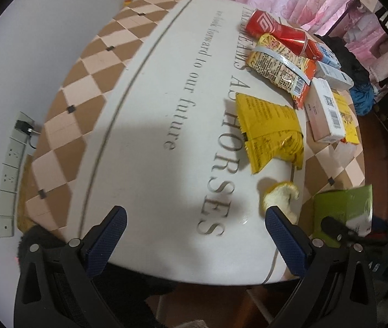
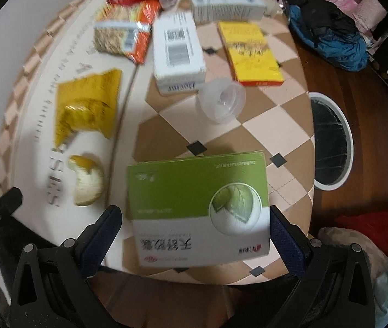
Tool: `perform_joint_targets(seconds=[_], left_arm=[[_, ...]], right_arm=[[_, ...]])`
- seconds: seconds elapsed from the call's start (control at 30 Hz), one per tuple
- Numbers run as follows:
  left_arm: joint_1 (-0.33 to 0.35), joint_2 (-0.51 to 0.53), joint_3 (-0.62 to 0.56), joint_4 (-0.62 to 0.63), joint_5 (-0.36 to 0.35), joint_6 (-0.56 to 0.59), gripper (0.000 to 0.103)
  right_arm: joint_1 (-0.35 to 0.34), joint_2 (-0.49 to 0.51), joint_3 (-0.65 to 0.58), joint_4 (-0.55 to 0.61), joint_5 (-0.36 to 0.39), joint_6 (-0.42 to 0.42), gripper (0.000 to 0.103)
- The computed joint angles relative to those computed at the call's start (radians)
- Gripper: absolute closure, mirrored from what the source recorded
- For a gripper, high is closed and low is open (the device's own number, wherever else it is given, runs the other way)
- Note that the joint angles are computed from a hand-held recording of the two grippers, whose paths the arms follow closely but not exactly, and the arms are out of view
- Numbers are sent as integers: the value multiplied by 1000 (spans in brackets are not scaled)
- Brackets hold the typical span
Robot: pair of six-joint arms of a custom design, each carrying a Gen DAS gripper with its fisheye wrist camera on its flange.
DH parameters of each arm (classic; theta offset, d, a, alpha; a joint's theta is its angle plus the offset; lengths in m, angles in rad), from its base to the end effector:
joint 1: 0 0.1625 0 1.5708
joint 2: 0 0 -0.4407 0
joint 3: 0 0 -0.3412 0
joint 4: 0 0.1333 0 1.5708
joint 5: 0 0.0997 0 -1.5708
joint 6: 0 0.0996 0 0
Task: Collect trash
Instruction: 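Grasp the green-and-white medicine box with the right tool while the left tool grasps the yellow snack bag, then carry both items over the trash bin and open both tools to drop them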
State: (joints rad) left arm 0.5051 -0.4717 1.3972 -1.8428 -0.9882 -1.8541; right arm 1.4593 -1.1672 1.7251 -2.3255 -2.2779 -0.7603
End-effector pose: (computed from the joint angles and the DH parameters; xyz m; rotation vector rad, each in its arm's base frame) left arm -0.4571 -0.4677 -0.0365 -0.6868 2.2771 -0.6164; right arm 0.0042 -0.5792 0.3324 0.6869 -2.3189 -0.1603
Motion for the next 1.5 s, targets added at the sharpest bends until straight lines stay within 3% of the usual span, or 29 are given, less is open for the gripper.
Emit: perform_joint_targets(seconds=[0.07, 0.1, 0.3, 0.43, 0.53, 0.57, 0.63, 0.67, 0.7, 0.8, 1.1, 1.3, 1.5], left_arm=[[13, 0, 0, -38, 15, 24, 0], [17, -2, 3, -50, 24, 31, 0], [65, 14, -40, -141, 71, 125, 0], [112, 55, -101, -211, 62, 226, 3], [143, 90, -160, -203, 37, 282, 16], [152, 105, -190, -173, 29, 290, 27], [159, 125, -218, -167, 27, 315, 31], [157, 127, -217, -172, 32, 320, 41], [154, 132, -224, -164, 40, 321, 42], [141, 150, -269, -83, 68, 320, 51], [87, 178, -368, 207, 140, 244, 54], [26, 185, -452, 439, 198, 130, 54], [-16, 238, -623, 604, 259, 98, 54]], right_arm=[[-7, 4, -7, 4, 2, 5, 2], [-14, -1, -12, 8, 15, 7, 12], [-38, -32, -73, 55, 81, 53, 12], [-34, -10, -115, 30, 87, 71, 12], [-29, 25, -159, 17, 86, 85, 12], [-28, 34, -166, 1, 86, 81, 12], [-26, 54, -189, -13, 92, 73, 12], [-23, 59, -192, -20, 94, 71, 12], [-20, 65, -195, -28, 98, 62, 12], [-10, 83, -209, -30, 100, 51, 12], [-16, 49, -178, -13, 163, 37, 13], [-26, -17, -136, -29, 269, -36, 13], [-32, -61, -192, 52, 362, -30, 13]])
